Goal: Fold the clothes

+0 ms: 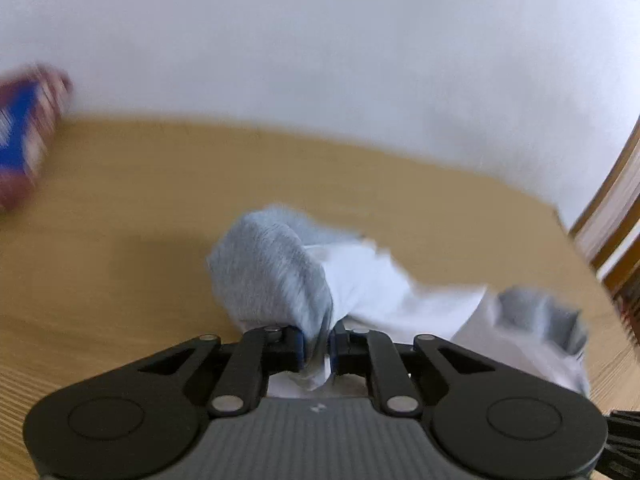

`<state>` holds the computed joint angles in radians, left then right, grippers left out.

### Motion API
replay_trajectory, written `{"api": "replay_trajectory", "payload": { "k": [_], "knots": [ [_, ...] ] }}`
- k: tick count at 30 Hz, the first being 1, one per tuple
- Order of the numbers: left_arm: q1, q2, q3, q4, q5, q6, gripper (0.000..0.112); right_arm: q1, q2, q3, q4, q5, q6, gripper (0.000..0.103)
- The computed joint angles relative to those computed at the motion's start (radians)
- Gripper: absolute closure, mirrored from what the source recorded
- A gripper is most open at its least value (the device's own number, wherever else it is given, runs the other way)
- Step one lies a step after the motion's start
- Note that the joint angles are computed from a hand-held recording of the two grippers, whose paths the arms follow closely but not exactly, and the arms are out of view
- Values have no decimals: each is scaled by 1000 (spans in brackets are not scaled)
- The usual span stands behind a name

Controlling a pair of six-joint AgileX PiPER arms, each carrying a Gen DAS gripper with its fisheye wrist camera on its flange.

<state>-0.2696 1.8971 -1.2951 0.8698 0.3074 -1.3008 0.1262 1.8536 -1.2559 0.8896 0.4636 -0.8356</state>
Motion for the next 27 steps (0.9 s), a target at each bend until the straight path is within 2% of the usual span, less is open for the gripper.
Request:
{"api": "replay_trajectory", "payload": {
  "k": [2, 3, 5, 8, 9, 10, 11, 12, 13, 14, 15, 17, 18, 20, 21, 22, 24, 25, 27],
  "knots": [
    [-24, -129, 58, 180, 109, -135, 100, -64, -91, 6, 200, 200, -200, 97],
    [-34, -185, 75, 221, 155, -155, 100, -102, -137, 22, 300, 300, -289, 97],
    [-44, -282, 77, 193, 229, -91, 100, -186, -180, 27, 483, 499, -431, 97],
    [-81, -315, 32, 215, 329, -67, 99, -298, -201, -2, 603, 672, -447, 97],
    [-94, -310, 2, 208, 364, -45, 95, -334, -194, -14, 625, 708, -427, 97],
    [-83, -271, -68, 173, 365, 12, 92, -370, -187, -21, 636, 724, -403, 97],
    [-86, -231, -117, 135, 377, 56, 88, -403, -181, -25, 637, 721, -376, 97],
    [-94, -190, -152, 106, 394, 85, 76, -434, -170, -35, 617, 693, -341, 97],
    [-104, -128, -196, 86, 408, 110, 67, -459, -154, -56, 567, 632, -290, 97],
    [-109, -66, -238, 56, 423, 149, 46, -476, -151, -59, 506, 558, -243, 97],
    [-112, -4, -284, 21, 442, 195, 36, -476, -161, -44, 416, 458, -194, 96],
    [-135, 125, -393, -42, 531, 274, 43, -456, -135, -32, 216, 259, -82, 94],
    [-146, 164, -415, -51, 550, 289, 43, -444, -111, -36, 116, 199, -12, 94],
    [-165, 195, -388, -43, 538, 261, 41, -427, -62, -50, -52, 143, 90, 91],
    [-169, 192, -355, -44, 522, 242, 38, -414, -49, -43, -92, 124, 85, 85],
    [-171, 185, -318, -46, 504, 222, 37, -391, -54, -29, -102, 120, 41, 79],
    [-156, 145, -189, -52, 435, 182, 37, -351, -58, 10, -71, 107, -115, 60],
    [-147, 134, -147, -68, 409, 184, 37, -329, -58, 25, -62, 102, -184, 56],
    [-145, 112, -97, -121, 405, 197, 37, -293, -66, 75, -18, 81, -355, 54]
  ]
}}
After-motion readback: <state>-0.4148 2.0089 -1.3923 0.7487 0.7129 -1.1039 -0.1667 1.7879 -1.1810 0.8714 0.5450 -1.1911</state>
